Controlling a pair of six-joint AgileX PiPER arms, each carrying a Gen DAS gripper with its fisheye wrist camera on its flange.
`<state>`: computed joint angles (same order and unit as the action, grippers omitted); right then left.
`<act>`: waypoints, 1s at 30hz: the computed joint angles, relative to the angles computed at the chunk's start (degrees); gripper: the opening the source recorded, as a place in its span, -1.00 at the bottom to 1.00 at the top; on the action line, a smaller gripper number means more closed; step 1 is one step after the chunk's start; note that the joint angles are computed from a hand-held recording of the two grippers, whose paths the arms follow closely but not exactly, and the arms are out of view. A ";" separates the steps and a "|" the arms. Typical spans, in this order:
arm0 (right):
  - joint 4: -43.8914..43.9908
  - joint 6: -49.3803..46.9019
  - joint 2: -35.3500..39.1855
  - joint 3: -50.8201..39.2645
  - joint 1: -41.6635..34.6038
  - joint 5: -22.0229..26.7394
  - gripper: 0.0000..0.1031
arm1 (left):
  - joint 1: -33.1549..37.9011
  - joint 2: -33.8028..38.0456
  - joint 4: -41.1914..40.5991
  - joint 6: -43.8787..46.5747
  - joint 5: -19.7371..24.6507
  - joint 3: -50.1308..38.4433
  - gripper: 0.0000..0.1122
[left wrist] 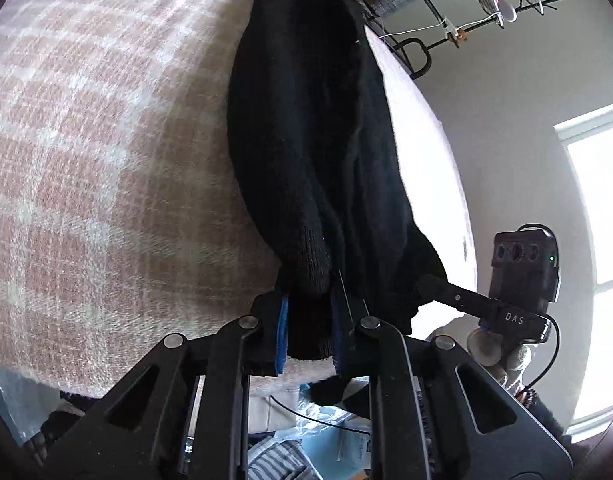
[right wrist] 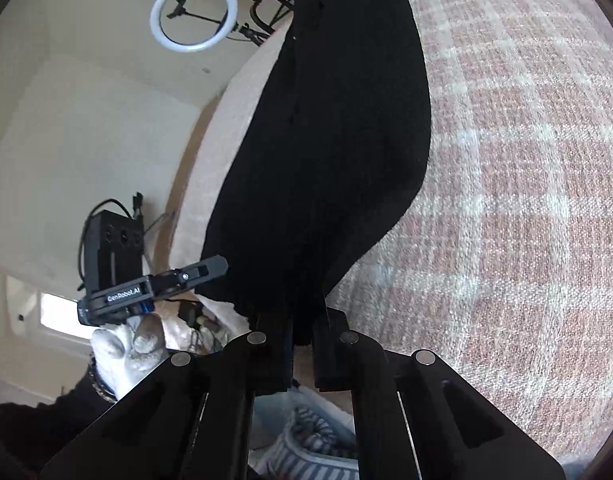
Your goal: Fold large clothes
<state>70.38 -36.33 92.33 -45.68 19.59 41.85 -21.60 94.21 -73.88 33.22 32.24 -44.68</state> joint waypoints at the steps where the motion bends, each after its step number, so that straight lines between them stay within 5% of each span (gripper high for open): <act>1: 1.59 -1.00 0.10 0.20 -0.78 0.76 -0.90 | 0.06 0.69 1.39 -1.90 0.71 -1.82 -0.74; 12: 1.01 -1.34 0.10 -2.99 -9.50 4.74 -0.90 | 2.58 4.61 12.67 -12.55 5.64 -14.93 -0.75; 30: -10.82 10.36 10.93 -23.81 -6.04 -2.32 -0.90 | 5.28 16.61 24.51 -26.21 7.40 -36.68 -0.75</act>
<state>59.56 -25.97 103.26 -69.49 13.55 39.53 -16.32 110.82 -49.36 7.02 39.64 -81.36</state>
